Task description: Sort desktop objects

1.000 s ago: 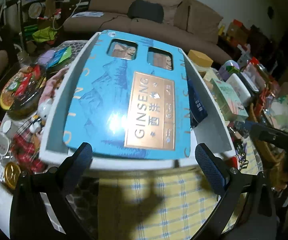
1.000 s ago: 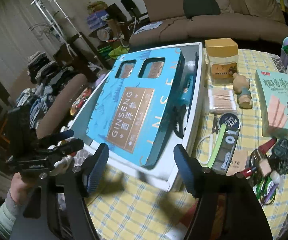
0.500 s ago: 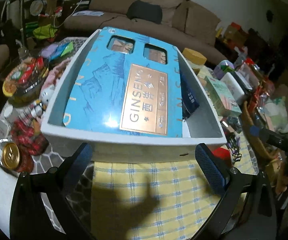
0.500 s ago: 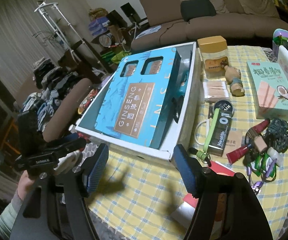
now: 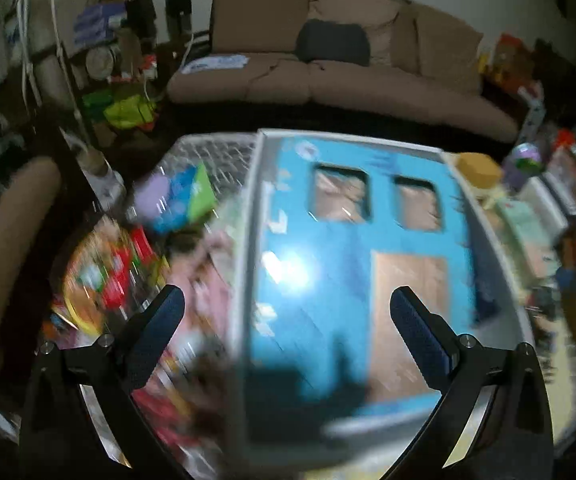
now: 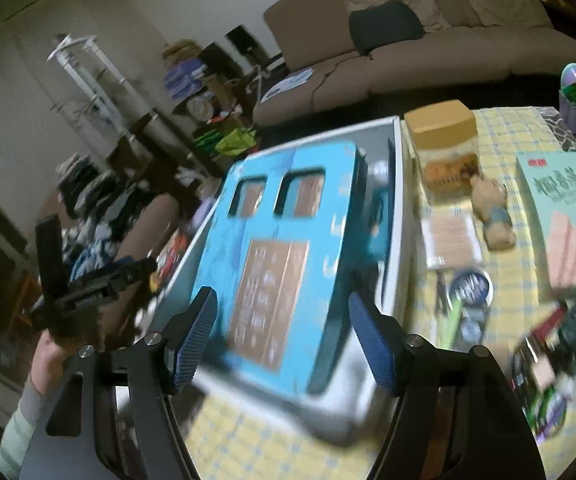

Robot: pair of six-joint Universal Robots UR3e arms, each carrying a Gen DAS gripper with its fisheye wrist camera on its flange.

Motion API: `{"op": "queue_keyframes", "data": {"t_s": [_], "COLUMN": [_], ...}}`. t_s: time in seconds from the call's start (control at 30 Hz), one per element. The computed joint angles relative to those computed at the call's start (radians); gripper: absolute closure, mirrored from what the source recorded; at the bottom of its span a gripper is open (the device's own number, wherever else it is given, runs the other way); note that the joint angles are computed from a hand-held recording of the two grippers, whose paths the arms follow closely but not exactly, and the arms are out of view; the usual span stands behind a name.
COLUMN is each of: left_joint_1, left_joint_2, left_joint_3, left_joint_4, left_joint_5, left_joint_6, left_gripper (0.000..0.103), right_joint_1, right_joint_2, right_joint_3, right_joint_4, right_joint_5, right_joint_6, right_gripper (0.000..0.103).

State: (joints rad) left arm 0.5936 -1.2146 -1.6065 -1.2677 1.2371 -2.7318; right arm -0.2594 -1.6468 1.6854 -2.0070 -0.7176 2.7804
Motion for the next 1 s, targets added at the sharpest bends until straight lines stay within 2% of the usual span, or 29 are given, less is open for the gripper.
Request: {"op": "queue_keyframes", "data": {"t_s": [0.1,0.2,0.33,0.57,0.6,0.63,0.73,0.8,0.9,1.0], "left_joint_1": [-0.083,-0.153,-0.195,-0.282,-0.269,-0.267,-0.237,-0.218,-0.191,-0.209], "left_joint_2": [-0.167,-0.318,-0.471,-0.655,-0.654,-0.669,-0.691,-0.682,-0.664,-0.694], "left_joint_3": [0.087,0.171,0.266,0.383,0.374,0.397,0.431,0.422,0.415,0.478], "left_joint_4": [0.098,0.194,0.247,0.284,0.301,0.284,0.236,0.233,0.238,0.190], "left_joint_5": [0.053,0.132,0.182,0.305,0.267,0.255,0.198,0.178,0.142,0.185], "left_joint_6": [-0.029,-0.072,-0.096,-0.064,-0.069,-0.074,-0.095,-0.096,-0.084,-0.093], "left_gripper": [0.000,0.000,0.000,0.000,0.000,0.000,0.000,0.000,0.000,0.000], "right_joint_1": [0.112,0.203,0.264,0.327,0.313,0.307,0.301,0.285,0.267,0.300], "right_joint_2": [0.184,0.383,0.574,0.814,0.818,0.809,0.772,0.729,0.682,0.671], "right_joint_3": [-0.128,-0.325,-0.546,-0.880,-0.863,-0.831,-0.755,-0.671,-0.587,-0.618], "right_joint_4": [-0.205,-0.276,-0.253,-0.059,-0.085,-0.125,-0.209,-0.285,-0.340,-0.246], "right_joint_5": [-0.127,-0.248,-0.332,-0.418,-0.367,-0.346,-0.343,-0.332,-0.280,-0.276], "right_joint_6": [0.162,0.259,0.314,0.313,0.324,0.337,0.309,0.259,0.172,0.106], "right_gripper": [0.031,0.031,0.031,0.030,0.041,0.043,0.060,0.086,0.095,0.095]}}
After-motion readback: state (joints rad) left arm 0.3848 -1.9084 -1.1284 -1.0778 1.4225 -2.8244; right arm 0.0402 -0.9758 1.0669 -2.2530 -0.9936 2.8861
